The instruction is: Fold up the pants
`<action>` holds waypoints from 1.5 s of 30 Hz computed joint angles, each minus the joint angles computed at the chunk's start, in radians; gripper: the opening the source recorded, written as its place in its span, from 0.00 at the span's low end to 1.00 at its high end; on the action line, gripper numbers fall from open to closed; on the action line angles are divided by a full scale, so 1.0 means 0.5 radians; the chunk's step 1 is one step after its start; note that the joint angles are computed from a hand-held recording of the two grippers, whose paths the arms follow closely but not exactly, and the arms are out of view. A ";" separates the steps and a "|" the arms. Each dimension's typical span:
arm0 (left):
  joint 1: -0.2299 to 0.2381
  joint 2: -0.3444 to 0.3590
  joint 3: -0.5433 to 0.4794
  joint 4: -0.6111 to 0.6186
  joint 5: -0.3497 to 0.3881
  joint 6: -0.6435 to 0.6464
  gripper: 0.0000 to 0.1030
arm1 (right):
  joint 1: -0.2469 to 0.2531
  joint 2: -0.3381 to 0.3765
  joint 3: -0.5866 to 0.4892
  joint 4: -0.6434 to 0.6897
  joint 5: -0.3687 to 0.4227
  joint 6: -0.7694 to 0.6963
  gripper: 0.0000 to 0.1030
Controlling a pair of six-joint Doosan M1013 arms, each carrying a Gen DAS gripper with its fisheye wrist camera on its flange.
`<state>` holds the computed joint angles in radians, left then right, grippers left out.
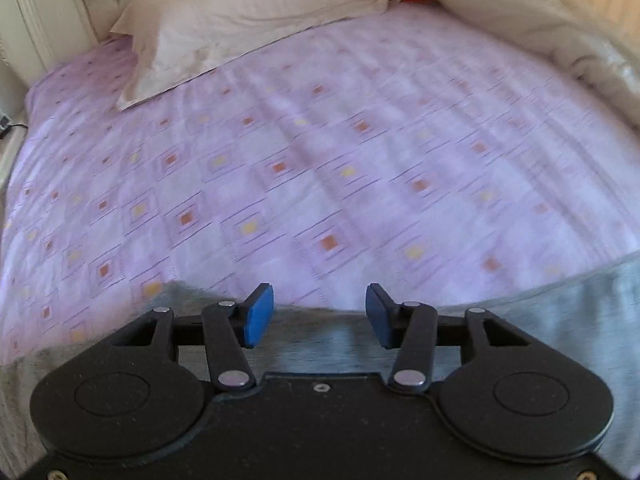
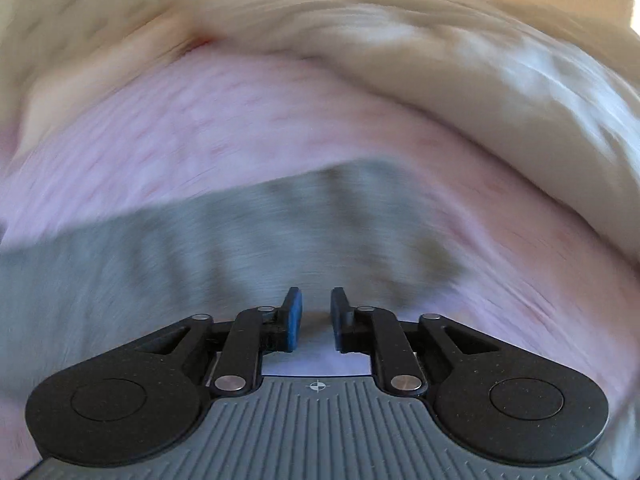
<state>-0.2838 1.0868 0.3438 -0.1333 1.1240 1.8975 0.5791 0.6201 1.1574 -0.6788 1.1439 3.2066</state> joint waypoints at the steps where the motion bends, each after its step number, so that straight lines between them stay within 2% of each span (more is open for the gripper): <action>1: -0.002 -0.030 0.041 -0.048 -0.010 0.028 0.54 | 0.001 -0.034 0.059 -0.021 -0.018 0.153 0.42; 2: -0.005 -0.063 0.087 -0.112 -0.017 0.075 0.54 | 0.001 -0.068 0.123 -0.040 -0.064 0.301 0.46; 6: -0.026 -0.111 0.120 -0.337 0.099 0.262 0.55 | -0.027 -0.145 0.304 -0.001 -0.296 0.636 0.49; 9: -0.051 -0.106 0.079 -0.462 0.243 0.375 0.55 | -0.042 -0.149 0.371 -0.179 -0.459 0.810 0.59; 13: -0.086 -0.070 -0.024 -0.551 0.452 0.506 0.55 | -0.095 -0.137 0.415 -0.351 -0.627 0.988 0.61; 16: -0.122 -0.089 0.009 -0.520 0.486 0.577 0.55 | -0.121 -0.153 0.452 -0.425 -0.720 1.090 0.61; 18: -0.146 -0.073 -0.023 -0.484 0.553 0.598 0.55 | -0.129 -0.157 0.462 -0.435 -0.742 1.116 0.47; 19: -0.157 -0.065 -0.039 -0.469 0.588 0.608 0.55 | -0.142 -0.166 0.476 -0.387 -0.785 1.094 0.17; 20: -0.169 -0.069 -0.030 -0.459 0.602 0.629 0.55 | -0.149 -0.179 0.511 -0.395 -0.846 1.139 0.12; 23: -0.200 -0.110 0.073 -0.451 0.524 0.718 0.55 | -0.130 -0.205 0.542 -0.499 -0.852 1.254 0.12; 26: -0.225 -0.141 0.169 -0.448 0.391 0.764 0.55 | -0.128 -0.216 0.515 -0.498 -0.832 1.116 0.12; 29: -0.259 -0.113 0.158 -0.363 0.275 0.677 0.55 | -0.133 -0.233 0.496 -0.507 -0.843 1.005 0.12; 33: -0.302 0.021 -0.043 -0.164 0.329 0.539 0.55 | -0.136 -0.252 0.488 -0.571 -0.882 0.981 0.12; 36: -0.317 0.022 0.000 -0.129 0.207 0.560 0.61 | -0.135 -0.254 0.472 -0.570 -0.877 0.927 0.12; 41: -0.318 0.133 -0.279 -0.177 0.374 0.409 0.54 | -0.129 -0.248 0.449 -0.567 -0.851 0.866 0.12; 42: -0.315 0.102 -0.234 -0.216 0.373 0.417 0.54 | -0.129 -0.247 0.445 -0.566 -0.846 0.859 0.12; 45: -0.295 -0.078 0.078 -0.327 0.322 0.574 0.54 | -0.128 -0.242 0.430 -0.563 -0.838 0.842 0.12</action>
